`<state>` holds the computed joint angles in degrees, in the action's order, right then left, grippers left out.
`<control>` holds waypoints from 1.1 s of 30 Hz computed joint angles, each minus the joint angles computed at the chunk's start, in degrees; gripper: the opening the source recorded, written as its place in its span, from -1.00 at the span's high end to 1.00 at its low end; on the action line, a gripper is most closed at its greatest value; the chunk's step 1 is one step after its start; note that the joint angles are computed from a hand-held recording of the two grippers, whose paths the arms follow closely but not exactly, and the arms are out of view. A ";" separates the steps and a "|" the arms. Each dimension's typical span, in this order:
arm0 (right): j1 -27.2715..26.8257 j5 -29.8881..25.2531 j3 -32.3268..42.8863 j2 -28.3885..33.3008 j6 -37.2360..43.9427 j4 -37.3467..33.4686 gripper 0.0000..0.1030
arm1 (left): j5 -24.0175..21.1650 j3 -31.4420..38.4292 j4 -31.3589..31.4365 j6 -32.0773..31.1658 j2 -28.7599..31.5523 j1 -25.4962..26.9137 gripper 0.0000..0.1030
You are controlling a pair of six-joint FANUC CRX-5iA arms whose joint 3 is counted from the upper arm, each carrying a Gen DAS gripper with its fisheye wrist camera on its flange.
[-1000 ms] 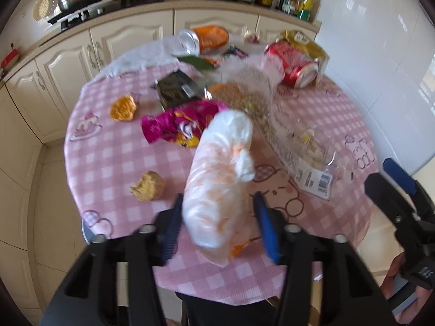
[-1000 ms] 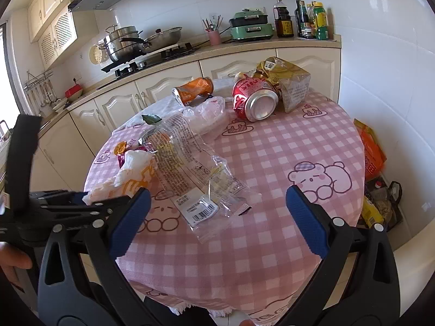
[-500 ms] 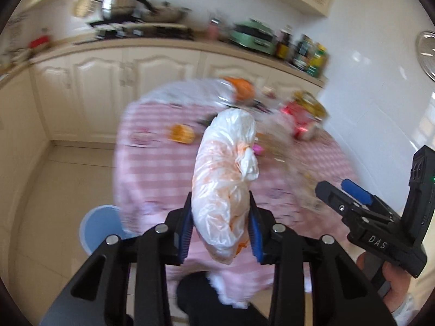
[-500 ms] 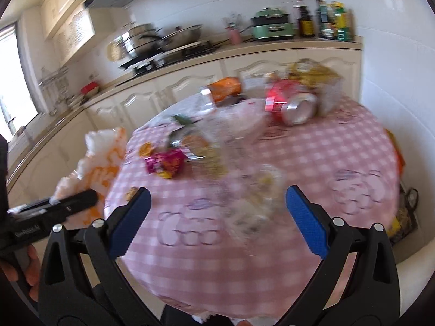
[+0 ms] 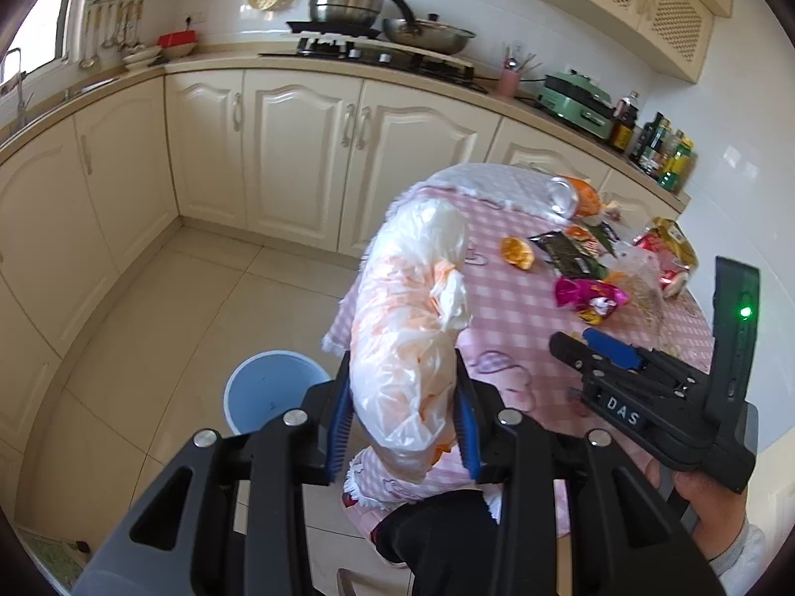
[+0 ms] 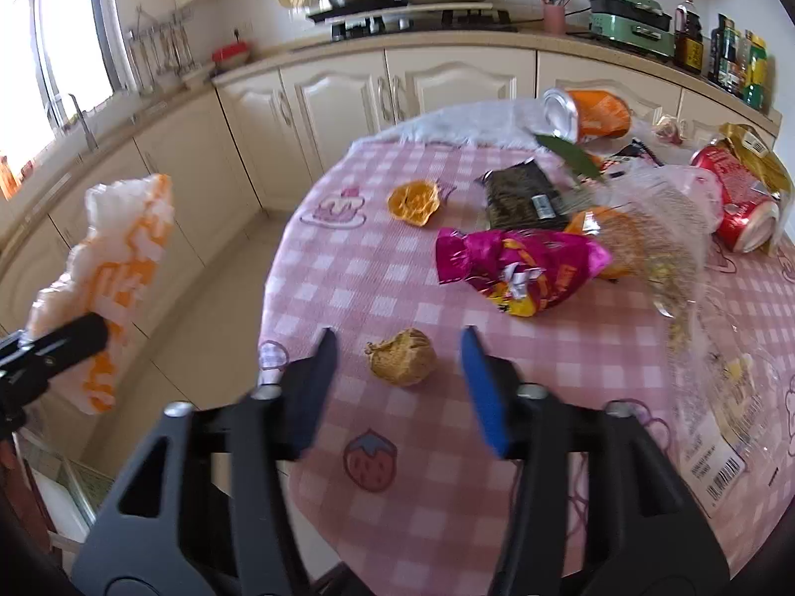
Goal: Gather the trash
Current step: 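Reach the left tool to the white plastic bag and grasp it, then carry the white bag over the blue bucket and open the left tool while the right tool drops a peel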
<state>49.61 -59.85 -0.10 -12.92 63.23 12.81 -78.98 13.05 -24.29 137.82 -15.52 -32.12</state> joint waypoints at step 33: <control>5.22 -3.73 31.77 34.12 12.82 -18.24 -0.07 | 9.01 -29.25 28.98 -24.29 -11.29 46.67 0.33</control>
<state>54.83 -63.57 31.67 21.19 76.05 -5.44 -69.97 -16.20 4.69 113.53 -26.81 14.55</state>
